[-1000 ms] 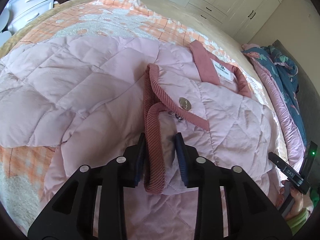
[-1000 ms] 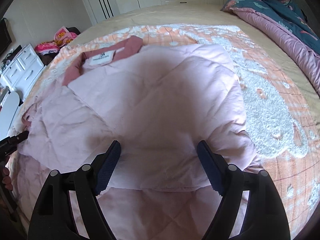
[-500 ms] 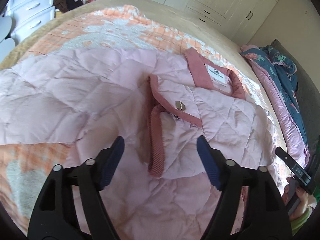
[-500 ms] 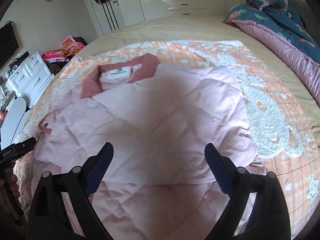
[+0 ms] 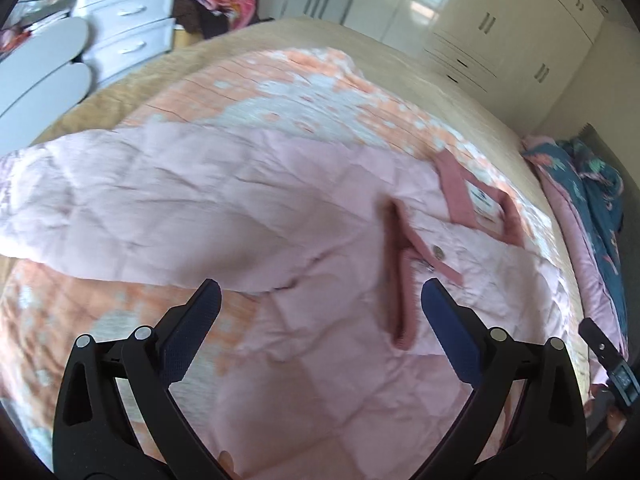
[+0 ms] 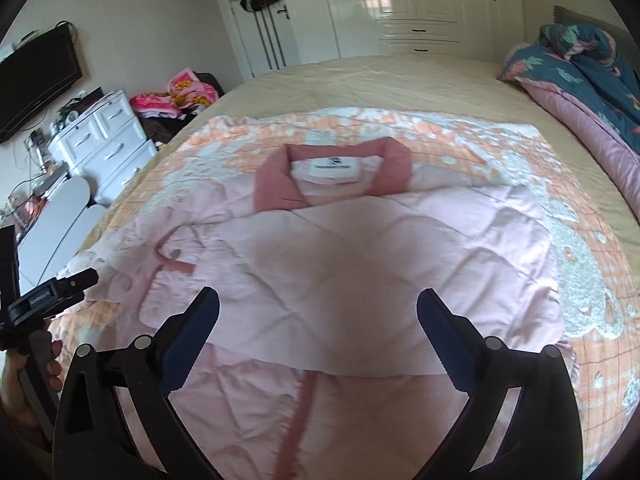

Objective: Fold large clothes
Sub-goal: 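Move the left gripper to the other sleeve cuff and close on it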

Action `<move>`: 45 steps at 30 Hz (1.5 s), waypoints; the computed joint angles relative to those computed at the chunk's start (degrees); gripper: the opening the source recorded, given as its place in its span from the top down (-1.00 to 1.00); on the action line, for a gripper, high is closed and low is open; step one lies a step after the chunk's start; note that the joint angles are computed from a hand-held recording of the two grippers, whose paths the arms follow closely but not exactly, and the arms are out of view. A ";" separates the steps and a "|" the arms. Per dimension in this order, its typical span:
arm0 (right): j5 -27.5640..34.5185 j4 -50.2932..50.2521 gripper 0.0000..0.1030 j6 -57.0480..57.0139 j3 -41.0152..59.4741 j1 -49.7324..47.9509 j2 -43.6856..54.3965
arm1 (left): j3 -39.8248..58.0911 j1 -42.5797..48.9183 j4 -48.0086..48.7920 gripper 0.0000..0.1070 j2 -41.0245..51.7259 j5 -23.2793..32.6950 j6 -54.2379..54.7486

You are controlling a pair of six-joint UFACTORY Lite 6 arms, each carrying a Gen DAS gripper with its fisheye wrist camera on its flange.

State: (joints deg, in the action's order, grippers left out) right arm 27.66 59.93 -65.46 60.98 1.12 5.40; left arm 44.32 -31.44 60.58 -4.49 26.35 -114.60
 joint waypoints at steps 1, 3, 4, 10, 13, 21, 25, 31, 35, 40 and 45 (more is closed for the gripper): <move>-0.62 -0.93 -0.91 1.51 0.13 1.67 -0.45 | -0.73 0.02 -0.31 -0.75 -1.05 0.83 -0.07; -1.48 -2.20 -0.91 3.86 0.52 4.71 -1.01 | -2.30 0.19 -1.27 -0.75 -3.08 2.85 0.44; -1.82 -3.00 -0.91 5.17 0.86 6.37 -1.13 | -3.17 0.72 -1.84 -0.75 -4.11 3.20 0.90; -4.48 -9.21 -0.91 13.98 3.88 15.61 0.15 | -8.57 5.46 -3.97 -0.75 -10.74 2.03 2.72; -5.73 -13.14 -0.91 18.70 6.10 20.25 1.73 | -11.26 7.82 -5.25 -0.75 -14.59 3.73 3.92; -7.86 -18.77 -0.91 26.67 11.11 29.24 5.85 | -17.02 16.58 -8.96 -0.75 -21.08 3.23 9.41; -8.51 -22.20 -0.91 31.20 14.30 33.32 8.96 | -19.25 21.13 -11.24 -0.75 -23.87 2.40 13.21; -8.26 -26.91 -0.91 37.20 20.39 38.32 14.49 | -22.05 27.52 -13.98 -0.75 -27.06 1.27 17.53; -8.09 -30.04 -0.91 40.94 24.42 41.26 18.04 | -24.13 32.77 -17.01 -0.75 -28.95 -0.25 22.40; -7.61 -33.65 -0.91 45.64 28.85 44.28 22.01 | -26.88 40.67 -23.17 -0.75 -31.17 -3.91 30.89; -7.81 -33.29 -0.91 46.10 31.56 45.83 24.74 | -29.25 51.74 -36.34 -0.75 -30.19 -10.03 48.00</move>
